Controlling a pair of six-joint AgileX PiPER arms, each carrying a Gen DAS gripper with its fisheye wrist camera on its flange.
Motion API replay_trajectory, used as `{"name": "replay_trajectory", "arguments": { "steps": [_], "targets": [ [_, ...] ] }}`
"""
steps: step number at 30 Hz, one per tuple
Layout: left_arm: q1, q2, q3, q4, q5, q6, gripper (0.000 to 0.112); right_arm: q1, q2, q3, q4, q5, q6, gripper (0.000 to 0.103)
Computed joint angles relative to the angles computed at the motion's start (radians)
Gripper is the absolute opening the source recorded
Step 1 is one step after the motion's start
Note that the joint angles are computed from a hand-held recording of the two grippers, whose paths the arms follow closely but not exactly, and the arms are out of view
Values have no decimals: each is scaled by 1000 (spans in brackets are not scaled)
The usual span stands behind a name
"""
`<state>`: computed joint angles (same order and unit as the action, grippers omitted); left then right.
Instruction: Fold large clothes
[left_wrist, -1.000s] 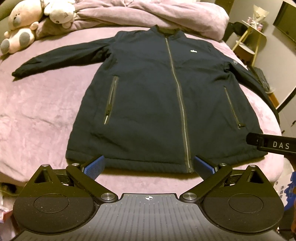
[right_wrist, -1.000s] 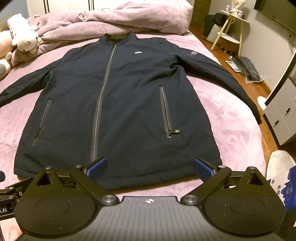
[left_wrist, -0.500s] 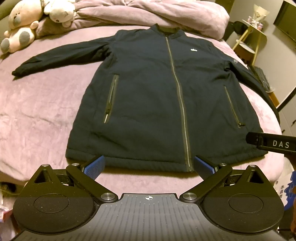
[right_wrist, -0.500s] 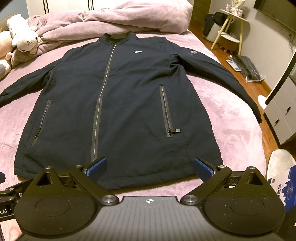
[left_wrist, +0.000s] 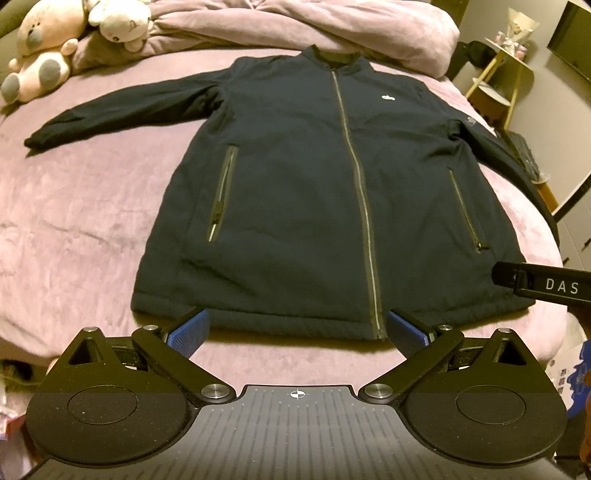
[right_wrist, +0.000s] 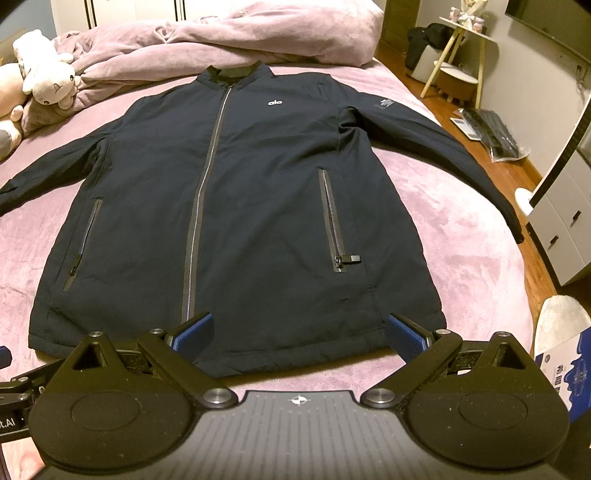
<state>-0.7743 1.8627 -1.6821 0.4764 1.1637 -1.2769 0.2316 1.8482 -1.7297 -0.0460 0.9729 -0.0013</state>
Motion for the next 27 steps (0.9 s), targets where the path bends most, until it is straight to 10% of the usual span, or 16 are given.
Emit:
{"name": "replay_trajectory", "arguments": {
  "steps": [27],
  "targets": [
    [10, 15, -16, -32, 2, 17, 103, -9, 9, 3, 23, 5, -4, 99]
  ]
}}
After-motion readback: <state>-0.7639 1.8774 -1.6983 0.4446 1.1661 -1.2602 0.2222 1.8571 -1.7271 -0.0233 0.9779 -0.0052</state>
